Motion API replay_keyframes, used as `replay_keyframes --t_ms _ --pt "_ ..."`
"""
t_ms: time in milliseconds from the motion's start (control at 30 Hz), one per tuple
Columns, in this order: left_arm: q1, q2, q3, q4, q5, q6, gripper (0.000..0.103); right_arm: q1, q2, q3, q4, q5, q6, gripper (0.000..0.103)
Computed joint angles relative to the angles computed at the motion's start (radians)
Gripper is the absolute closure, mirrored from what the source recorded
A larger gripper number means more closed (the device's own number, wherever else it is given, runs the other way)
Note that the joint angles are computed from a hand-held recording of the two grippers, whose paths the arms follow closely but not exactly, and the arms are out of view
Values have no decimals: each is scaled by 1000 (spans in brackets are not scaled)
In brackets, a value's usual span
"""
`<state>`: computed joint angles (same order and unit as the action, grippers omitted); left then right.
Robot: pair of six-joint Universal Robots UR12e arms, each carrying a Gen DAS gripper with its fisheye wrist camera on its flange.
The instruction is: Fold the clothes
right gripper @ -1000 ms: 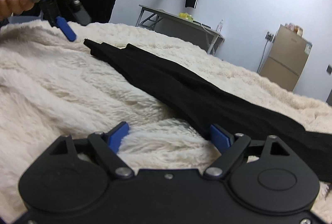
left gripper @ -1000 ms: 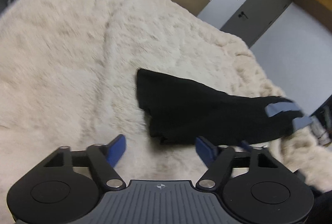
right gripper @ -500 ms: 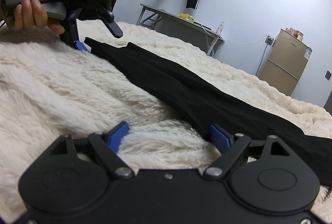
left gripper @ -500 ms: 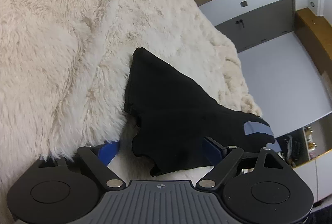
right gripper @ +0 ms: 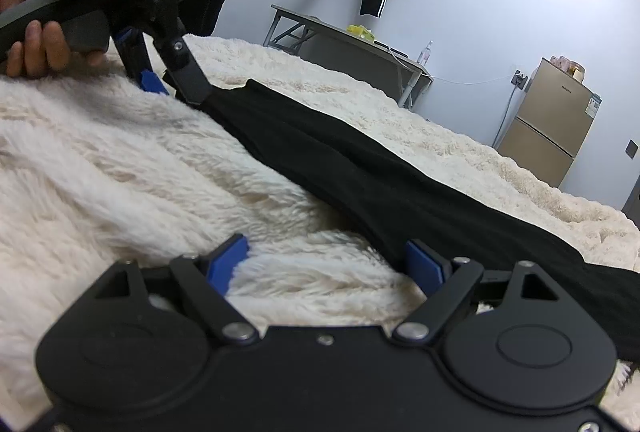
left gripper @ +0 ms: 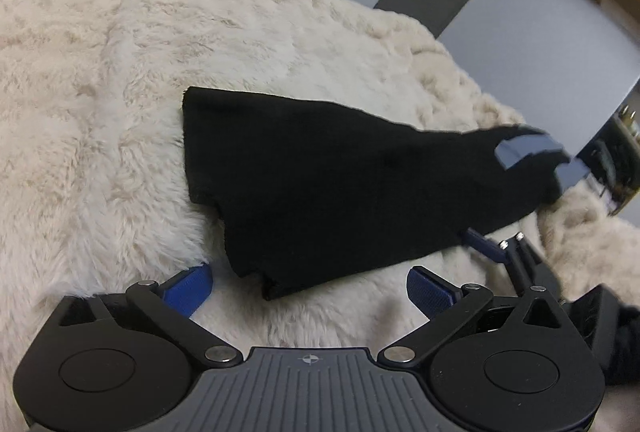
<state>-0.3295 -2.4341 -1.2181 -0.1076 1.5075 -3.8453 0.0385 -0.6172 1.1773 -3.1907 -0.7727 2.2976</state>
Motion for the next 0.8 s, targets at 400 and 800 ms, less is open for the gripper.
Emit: replay_keyframes --t_ms 400,800 --pt "51 -28 -78 333 -118 -380 79 -5 0 9 -27 4 0 18" --pt "57 3 -59 364 -151 -189 102 -8 6 13 -66 14 12 18"
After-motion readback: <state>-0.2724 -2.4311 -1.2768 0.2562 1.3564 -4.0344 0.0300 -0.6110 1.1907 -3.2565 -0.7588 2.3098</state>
